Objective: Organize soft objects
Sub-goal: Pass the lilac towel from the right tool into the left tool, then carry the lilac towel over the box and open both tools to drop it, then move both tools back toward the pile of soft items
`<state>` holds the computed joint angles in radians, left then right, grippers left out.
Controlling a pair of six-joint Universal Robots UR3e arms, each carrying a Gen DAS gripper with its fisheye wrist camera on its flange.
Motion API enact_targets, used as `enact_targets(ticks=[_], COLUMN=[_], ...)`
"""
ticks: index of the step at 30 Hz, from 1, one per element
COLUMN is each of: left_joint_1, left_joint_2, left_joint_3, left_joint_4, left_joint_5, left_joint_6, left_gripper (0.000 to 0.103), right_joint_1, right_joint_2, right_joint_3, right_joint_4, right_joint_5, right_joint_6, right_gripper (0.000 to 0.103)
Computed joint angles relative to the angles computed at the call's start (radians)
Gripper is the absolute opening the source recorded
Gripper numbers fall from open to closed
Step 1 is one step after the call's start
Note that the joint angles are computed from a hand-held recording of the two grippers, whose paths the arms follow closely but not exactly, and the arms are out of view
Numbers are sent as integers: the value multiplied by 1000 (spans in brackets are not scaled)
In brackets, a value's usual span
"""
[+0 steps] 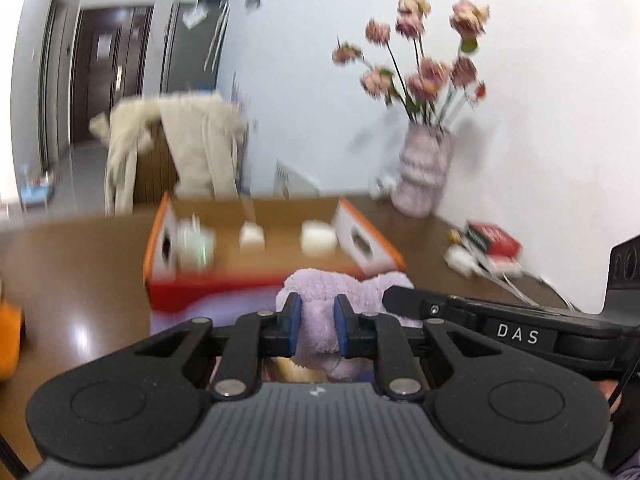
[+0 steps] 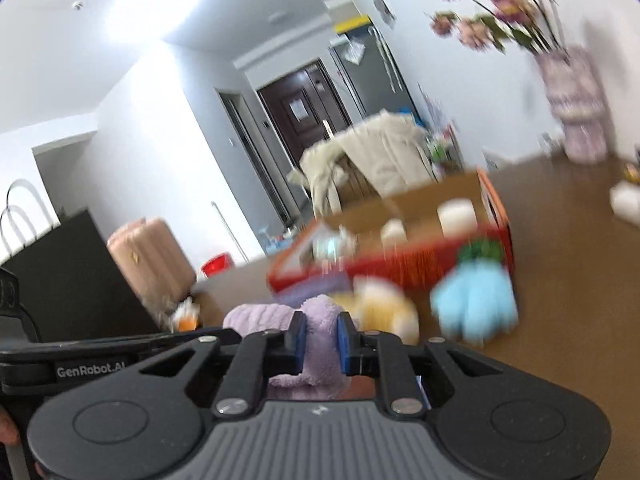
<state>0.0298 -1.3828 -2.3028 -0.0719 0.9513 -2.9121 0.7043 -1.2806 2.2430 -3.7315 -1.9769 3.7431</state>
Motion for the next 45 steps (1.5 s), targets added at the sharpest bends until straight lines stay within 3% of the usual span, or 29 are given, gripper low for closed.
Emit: enact_targets(ticks=[5, 9, 11, 14, 19, 21, 24, 26, 31, 38, 45], left_joint_1=[-117, -143, -146, -156, -154, -148, -145, -145, -147, -107, -20], left_joint_2=[-395, -660, -773, -875, -895, -887, -870, -834, -688, -433, -150], left_joint_3=[457, 779, 911, 996, 935, 926, 910, 873, 664, 316, -46], left_joint_4=[-16, -116, -211, -267, -171, -168, -152, -133, 49, 241, 407], left_joint_5=[171, 277, 307, 393, 426, 417, 415, 416, 426, 372, 280], left_joint_6=[-71, -74, -45, -26, 35, 29, 25, 29, 40, 36, 14], left_gripper=[18, 17, 18, 17, 25, 31, 42, 48, 74, 83, 88], right_joint_1=[-306, -415, -428, -425, -437, -431, -417, -419, -391, -282, -113], right_joint_2=[11, 206, 326, 476, 588, 596, 567, 527, 327, 7, -142], right_joint_3=[-203, -522, -688, -907, -1074, -1107, -1092, -1069, -835, -426, -205], right_joint_4=[180, 381, 488, 666, 819, 844, 855, 859, 749, 577, 480], right_joint_5=[329, 477, 494, 498, 564, 544, 505, 489, 352, 93, -113], right_joint_6=[-56, -70, -65, -65, -61, -71, -97, -108, -131, -177, -128], right_gripper=[16, 16, 16, 16, 21, 26, 47, 51, 71, 84, 89])
